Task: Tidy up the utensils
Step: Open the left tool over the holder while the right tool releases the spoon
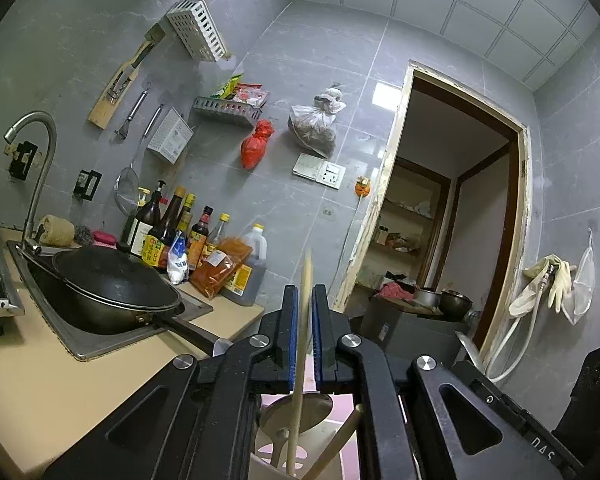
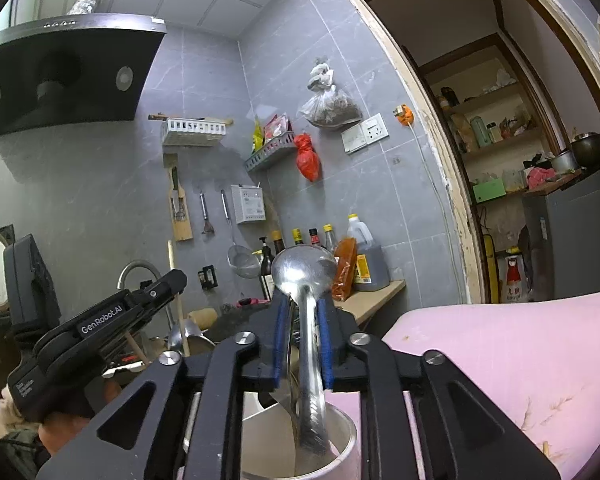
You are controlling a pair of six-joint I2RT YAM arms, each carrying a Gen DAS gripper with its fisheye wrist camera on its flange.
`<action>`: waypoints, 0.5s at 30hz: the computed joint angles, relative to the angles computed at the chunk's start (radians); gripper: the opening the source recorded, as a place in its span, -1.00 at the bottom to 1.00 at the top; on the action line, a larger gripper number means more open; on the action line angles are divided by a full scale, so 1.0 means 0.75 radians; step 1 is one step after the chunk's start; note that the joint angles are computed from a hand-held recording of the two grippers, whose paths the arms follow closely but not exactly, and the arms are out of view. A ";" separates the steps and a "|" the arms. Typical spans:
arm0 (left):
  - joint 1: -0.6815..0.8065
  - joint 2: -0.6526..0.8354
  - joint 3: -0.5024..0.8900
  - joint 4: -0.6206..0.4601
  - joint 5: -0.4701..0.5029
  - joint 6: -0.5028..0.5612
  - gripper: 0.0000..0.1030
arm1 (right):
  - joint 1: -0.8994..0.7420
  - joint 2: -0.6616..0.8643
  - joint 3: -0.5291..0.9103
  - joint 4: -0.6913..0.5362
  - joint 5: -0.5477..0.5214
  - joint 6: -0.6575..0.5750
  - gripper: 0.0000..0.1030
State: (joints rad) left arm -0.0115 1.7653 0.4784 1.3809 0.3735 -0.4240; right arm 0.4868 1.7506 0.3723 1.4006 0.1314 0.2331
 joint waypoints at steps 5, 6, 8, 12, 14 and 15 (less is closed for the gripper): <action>0.010 -0.019 0.016 -0.058 0.044 -0.024 -0.68 | 0.003 -0.001 -0.004 0.007 0.010 -0.008 -0.60; 0.012 -0.026 0.016 -0.064 0.052 -0.029 -0.64 | 0.006 -0.005 -0.002 -0.001 0.015 -0.012 -0.56; 0.015 -0.044 0.007 -0.059 0.056 -0.037 -0.51 | 0.011 -0.017 0.001 -0.018 0.024 -0.014 -0.52; 0.015 -0.134 0.007 -0.161 0.069 -0.019 -0.38 | 0.017 -0.057 -0.003 -0.047 0.079 -0.008 -0.46; 0.000 -0.198 0.015 -0.270 0.051 0.043 -0.25 | 0.016 -0.117 -0.002 -0.117 0.122 -0.007 -0.36; -0.009 -0.237 0.014 -0.333 0.035 0.084 -0.23 | 0.016 -0.152 0.000 -0.167 0.149 -0.007 -0.29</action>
State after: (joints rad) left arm -0.0180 1.5875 0.4888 1.1309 0.4001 -0.3613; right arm 0.4991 1.6365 0.3723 1.2754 0.2434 0.2277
